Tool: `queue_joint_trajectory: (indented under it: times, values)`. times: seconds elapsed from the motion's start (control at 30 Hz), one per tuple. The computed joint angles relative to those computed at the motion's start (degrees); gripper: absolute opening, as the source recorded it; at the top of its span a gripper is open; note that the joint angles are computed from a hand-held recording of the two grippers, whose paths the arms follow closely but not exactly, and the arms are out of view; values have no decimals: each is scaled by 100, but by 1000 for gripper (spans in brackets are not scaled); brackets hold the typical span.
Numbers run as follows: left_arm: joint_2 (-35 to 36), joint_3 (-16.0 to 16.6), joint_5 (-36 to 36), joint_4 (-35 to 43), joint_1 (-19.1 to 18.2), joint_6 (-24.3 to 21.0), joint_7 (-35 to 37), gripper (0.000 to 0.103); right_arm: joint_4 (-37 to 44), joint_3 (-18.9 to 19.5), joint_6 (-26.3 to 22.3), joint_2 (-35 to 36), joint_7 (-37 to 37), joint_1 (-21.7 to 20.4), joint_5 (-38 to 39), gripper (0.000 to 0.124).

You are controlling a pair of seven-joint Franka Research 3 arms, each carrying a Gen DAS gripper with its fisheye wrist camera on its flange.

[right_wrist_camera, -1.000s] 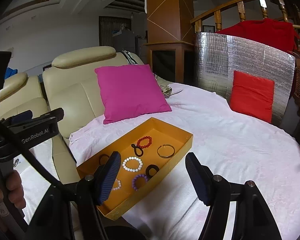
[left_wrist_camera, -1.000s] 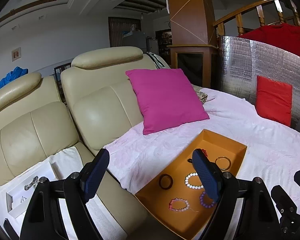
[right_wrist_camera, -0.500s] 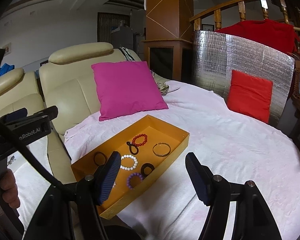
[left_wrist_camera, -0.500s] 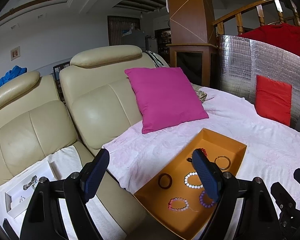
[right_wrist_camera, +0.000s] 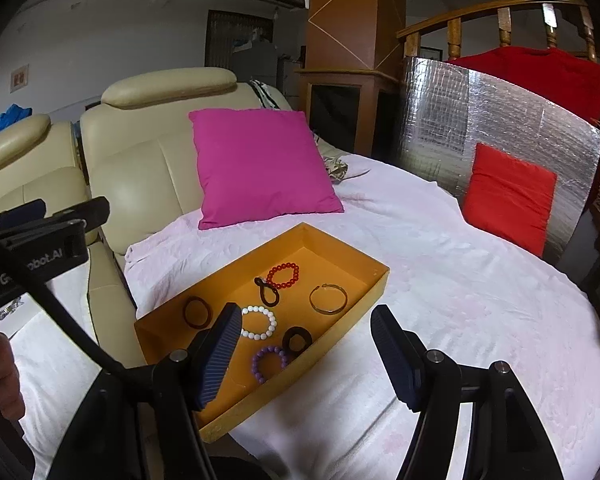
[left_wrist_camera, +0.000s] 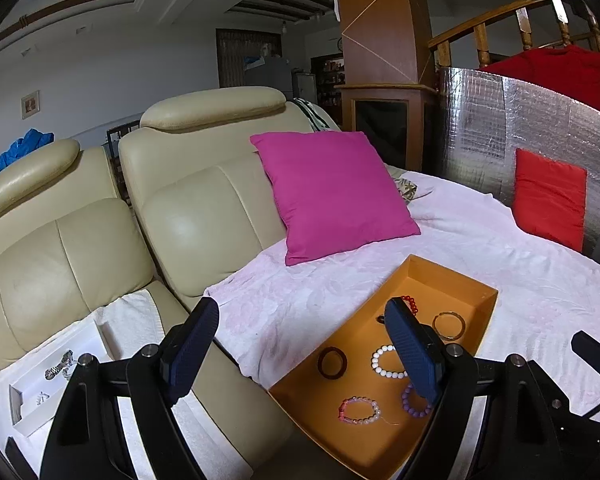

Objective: Organize jewelry

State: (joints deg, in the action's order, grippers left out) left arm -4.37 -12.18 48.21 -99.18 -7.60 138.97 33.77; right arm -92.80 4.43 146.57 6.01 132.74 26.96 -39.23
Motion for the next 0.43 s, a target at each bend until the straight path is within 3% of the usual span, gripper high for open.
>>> queue_joint_trajectory:
  times: [0.27,0.43]
  values:
    - [141,-14,145,139,-45,-153,-27,85,76,-92,100,137,-86,-24,184,71]
    - [523,-73,180,565,-243,-149,218,85,-273,-206,326,-75,113,-212,229,71]
